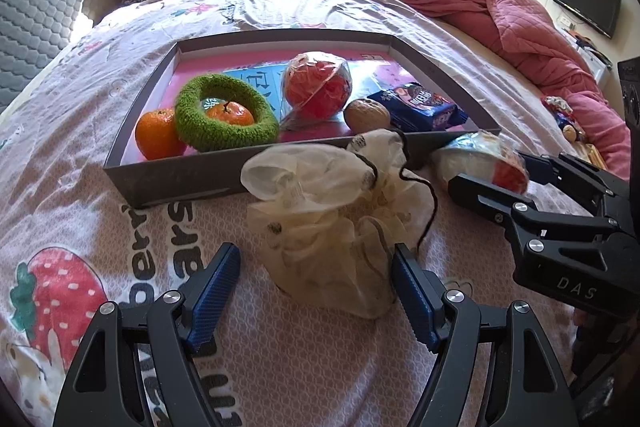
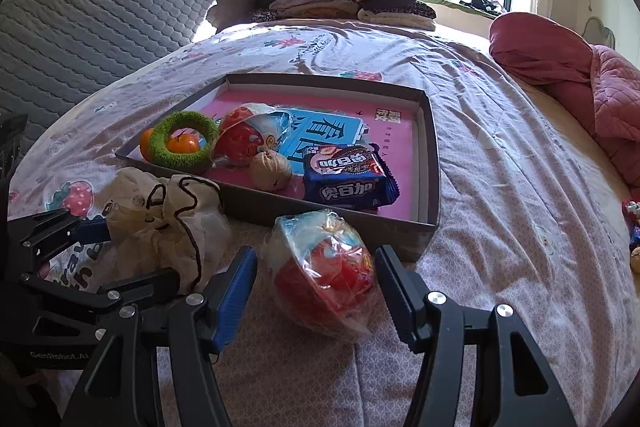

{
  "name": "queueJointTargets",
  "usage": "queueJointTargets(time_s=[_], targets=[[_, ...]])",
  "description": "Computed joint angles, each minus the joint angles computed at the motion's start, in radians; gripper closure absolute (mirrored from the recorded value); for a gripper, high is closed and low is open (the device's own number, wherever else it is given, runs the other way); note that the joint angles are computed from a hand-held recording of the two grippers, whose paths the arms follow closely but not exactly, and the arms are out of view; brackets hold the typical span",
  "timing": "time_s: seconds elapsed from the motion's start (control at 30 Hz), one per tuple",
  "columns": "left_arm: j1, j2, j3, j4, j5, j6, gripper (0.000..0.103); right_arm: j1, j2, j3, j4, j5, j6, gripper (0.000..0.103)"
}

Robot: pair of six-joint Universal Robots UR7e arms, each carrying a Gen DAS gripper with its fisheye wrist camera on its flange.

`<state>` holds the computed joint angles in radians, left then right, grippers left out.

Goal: Organize objects
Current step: 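Close left gripper on the mesh bag while right closes on the wrapped candy ball, then carry the mesh bag with left gripper while right carries the candy ball over the tray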

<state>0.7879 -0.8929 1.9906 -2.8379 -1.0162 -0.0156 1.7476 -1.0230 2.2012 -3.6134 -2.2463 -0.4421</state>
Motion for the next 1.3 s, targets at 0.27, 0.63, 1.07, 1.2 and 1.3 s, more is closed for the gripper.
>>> queueJointTargets(time_s=[0.27, 0.63, 1.07, 1.2, 1.3], targets=[[0.025, 0.025, -0.039, -0.015, -0.021, 0.022, 0.026, -0.014, -0.008, -0.004, 0.012, 0.041, 0.018, 0.047], [0.054, 0.039, -0.065, -0.047, -0.091, 0.037, 0.078, -0.017, -0.022, 0.008, 0.005, 0.063, 0.037, 0.048], [0.041, -0.012, -0.027, -0.132, -0.145, 0.063, 0.092, 0.001, -0.061, 0.032, -0.022, 0.115, 0.052, 0.048], [0.032, -0.035, -0.019, -0.147, -0.138, 0.06, 0.092, 0.01, -0.063, 0.029, -0.038, 0.115, 0.042, 0.048], [0.03, -0.047, -0.022, -0.149, -0.132, 0.069, 0.092, 0.017, -0.065, 0.023, -0.039, 0.114, 0.037, 0.048]])
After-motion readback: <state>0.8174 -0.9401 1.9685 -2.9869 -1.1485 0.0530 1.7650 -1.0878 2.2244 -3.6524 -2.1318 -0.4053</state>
